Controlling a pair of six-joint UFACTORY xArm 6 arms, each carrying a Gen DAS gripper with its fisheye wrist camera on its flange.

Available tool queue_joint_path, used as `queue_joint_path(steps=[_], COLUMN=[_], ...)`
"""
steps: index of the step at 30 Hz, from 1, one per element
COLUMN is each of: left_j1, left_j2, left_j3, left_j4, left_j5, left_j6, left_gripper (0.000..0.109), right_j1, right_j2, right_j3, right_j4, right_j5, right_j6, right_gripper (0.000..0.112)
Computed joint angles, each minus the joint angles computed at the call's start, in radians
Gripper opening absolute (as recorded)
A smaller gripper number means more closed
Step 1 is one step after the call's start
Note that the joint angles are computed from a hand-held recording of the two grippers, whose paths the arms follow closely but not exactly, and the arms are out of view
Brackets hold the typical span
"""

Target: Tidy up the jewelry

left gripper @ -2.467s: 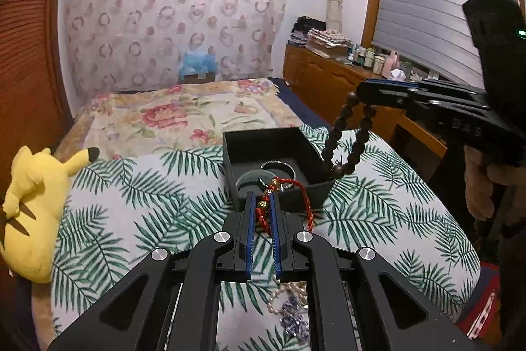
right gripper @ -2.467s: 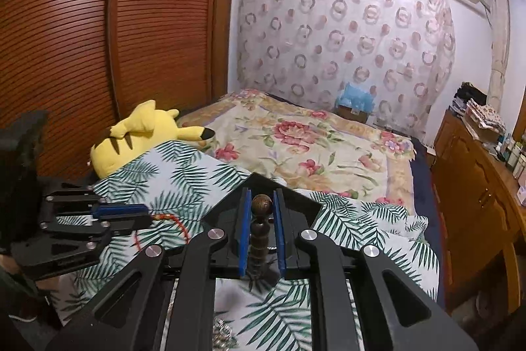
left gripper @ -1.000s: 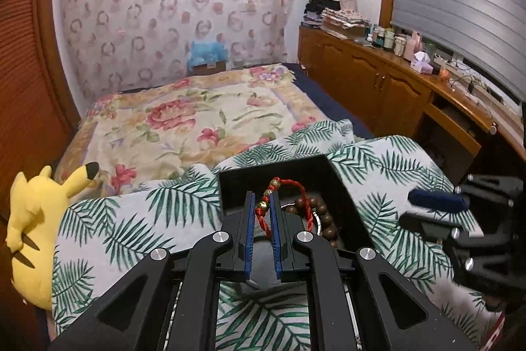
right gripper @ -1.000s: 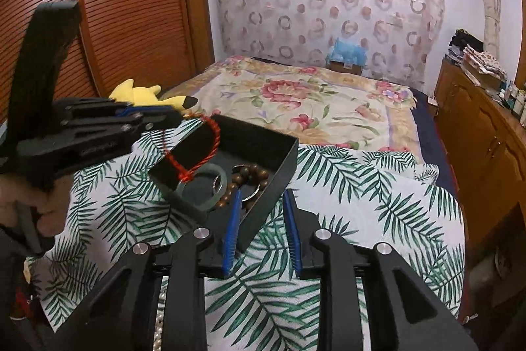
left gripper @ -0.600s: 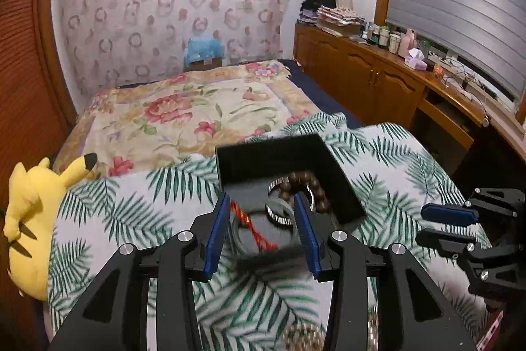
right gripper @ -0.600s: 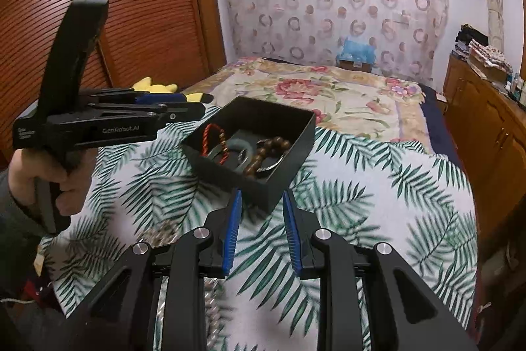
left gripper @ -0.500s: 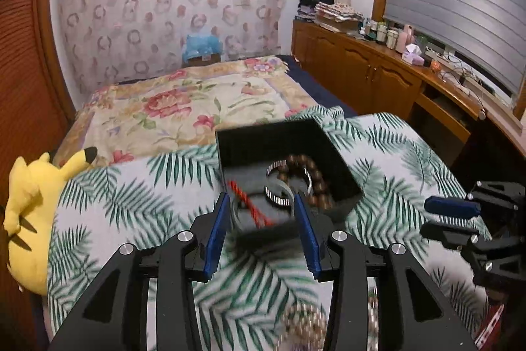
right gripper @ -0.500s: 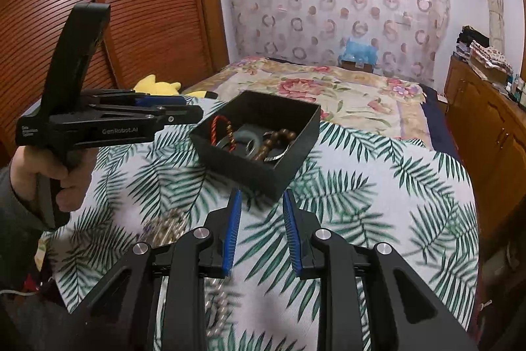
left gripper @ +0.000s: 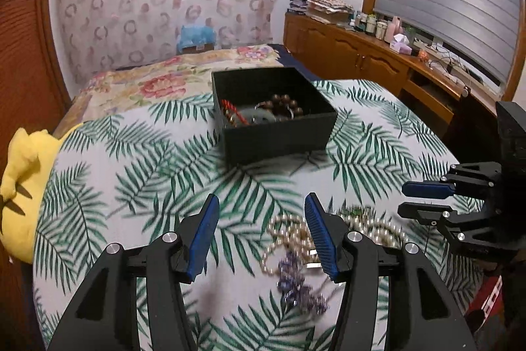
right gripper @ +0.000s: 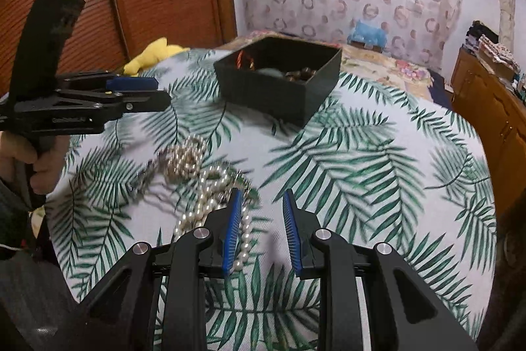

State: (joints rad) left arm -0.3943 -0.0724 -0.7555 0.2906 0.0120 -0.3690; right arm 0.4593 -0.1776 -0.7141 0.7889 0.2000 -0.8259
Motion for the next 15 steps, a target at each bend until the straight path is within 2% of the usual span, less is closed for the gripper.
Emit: queue_joint_path(steps=[4, 10, 12, 15], left_j1=[-0.006, 0.009, 0.013, 0.011], left_j2=[-0.001, 0.032, 0.040, 0.052], left_j3=[0.024, 0.015, 0.008, -0.002], left_j4=[-0.058, -0.035, -0.036, -0.106], left_j5=[0.001, 0.005, 0.010, 0.016], left_j6=[0.038, 0.015, 0.015, 0.079], left_gripper=[0.052, 0.052, 0.052, 0.052], right_j1=[0.004, -0.006, -0.021, -0.024], right_j2=[0.010, 0.010, 0.015, 0.008], right_j3=[0.008, 0.029, 0.038, 0.043], right_j4=[-0.055, -0.240, -0.329, -0.247], right_j5=[0.019, 0.014, 0.003, 0.004], right_j6=[0.031, 0.178, 0.253, 0.184], right_gripper=[0.028, 0.028, 0.020, 0.017])
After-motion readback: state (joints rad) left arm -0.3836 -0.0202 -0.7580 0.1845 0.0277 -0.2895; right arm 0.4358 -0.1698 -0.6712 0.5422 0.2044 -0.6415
